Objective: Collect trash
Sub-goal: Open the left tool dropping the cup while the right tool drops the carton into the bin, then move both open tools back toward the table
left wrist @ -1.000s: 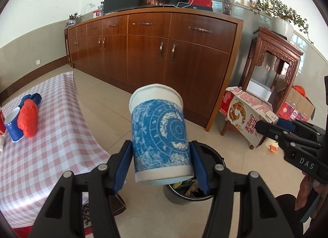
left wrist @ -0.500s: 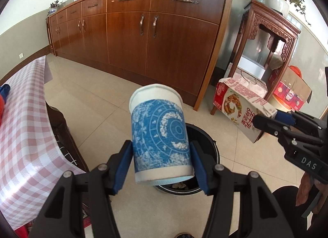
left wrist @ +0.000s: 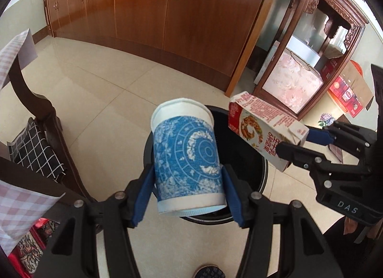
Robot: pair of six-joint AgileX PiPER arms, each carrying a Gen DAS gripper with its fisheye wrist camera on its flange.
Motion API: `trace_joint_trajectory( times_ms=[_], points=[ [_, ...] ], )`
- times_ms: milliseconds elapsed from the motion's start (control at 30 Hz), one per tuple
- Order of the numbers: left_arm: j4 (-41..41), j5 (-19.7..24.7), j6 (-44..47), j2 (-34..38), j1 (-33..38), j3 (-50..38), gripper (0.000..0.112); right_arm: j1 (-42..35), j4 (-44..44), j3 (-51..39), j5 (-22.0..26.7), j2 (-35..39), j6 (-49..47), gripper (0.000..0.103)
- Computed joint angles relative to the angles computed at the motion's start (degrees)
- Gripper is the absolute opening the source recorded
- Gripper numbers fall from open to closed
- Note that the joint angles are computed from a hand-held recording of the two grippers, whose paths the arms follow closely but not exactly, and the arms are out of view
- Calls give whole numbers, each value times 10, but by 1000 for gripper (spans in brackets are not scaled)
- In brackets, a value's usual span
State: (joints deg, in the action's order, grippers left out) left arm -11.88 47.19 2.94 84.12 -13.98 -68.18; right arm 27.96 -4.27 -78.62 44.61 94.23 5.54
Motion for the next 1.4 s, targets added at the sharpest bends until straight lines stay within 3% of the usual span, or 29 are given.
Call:
trace_joint_trajectory(
  times_ms=[167,233,267,300,333,400,467,600,900,1133,1400],
  points=[
    [-31,-2,13,41,6,-5,58,-31,64,-64,57,83,-78,40],
    [-53,1,28,64,6,-16,62,-45,84,-64,52,102,-96,42],
    [-34,0,9,77,-1,-22,65,-51,81,-62,48,112,-91,51],
    [-18,1,-12,85,-2,-25,76,-54,61,-61,49,122,-64,77],
    [-24,1,-21,89,3,-26,80,-61,41,-59,51,126,-34,85],
    [-14,1,-48,87,11,-26,83,-80,45,-50,53,121,-10,85],
    [27,-3,-74,77,2,-20,94,-89,19,-41,50,114,30,86],
    [70,0,-99,61,-10,-15,100,-89,-21,-28,44,110,84,103],
    [107,13,-110,33,-20,-20,102,-60,-125,-13,31,84,179,103],
    [122,21,-115,19,-27,-28,102,-62,-143,7,14,47,266,103],
    [149,39,-135,-4,-41,-36,103,-39,-172,32,9,24,299,103]
  ],
)
